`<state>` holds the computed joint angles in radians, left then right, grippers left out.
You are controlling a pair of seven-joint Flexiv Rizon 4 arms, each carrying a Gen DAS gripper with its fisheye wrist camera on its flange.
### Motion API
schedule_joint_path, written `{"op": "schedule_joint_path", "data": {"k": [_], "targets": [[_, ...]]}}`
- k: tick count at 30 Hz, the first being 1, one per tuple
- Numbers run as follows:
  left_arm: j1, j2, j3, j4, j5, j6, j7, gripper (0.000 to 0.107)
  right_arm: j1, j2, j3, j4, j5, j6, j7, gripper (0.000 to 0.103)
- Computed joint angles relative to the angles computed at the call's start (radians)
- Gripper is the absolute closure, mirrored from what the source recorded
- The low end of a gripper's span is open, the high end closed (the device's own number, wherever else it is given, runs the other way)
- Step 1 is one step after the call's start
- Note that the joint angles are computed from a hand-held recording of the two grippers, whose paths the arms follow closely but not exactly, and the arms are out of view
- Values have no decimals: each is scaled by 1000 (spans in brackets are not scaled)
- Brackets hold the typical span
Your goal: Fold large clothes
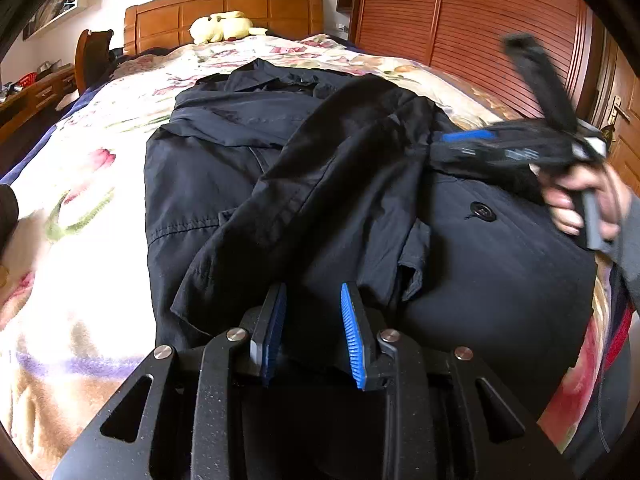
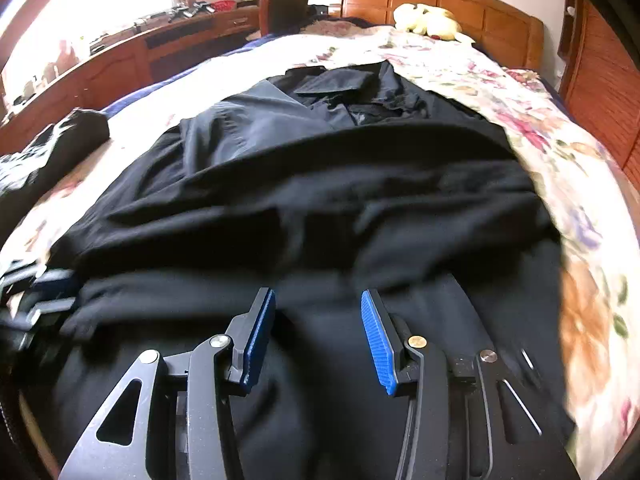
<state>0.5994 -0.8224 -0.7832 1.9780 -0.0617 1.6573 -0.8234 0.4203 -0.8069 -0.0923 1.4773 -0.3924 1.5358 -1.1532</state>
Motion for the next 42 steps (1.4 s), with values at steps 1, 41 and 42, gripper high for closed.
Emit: {"op": "schedule_joint_path", "data": {"k": [1, 41, 42], "targets": [[-1, 0, 0, 0, 0, 1, -1, 77, 39, 36, -60, 74, -2, 42, 21, 57], [238, 192, -73, 188, 29, 17, -141, 74, 222, 123, -302, 412, 240, 209, -12, 44], [248, 195, -78, 193, 30, 12, -139, 74, 223, 123, -302, 412, 242, 209, -13, 44]]}}
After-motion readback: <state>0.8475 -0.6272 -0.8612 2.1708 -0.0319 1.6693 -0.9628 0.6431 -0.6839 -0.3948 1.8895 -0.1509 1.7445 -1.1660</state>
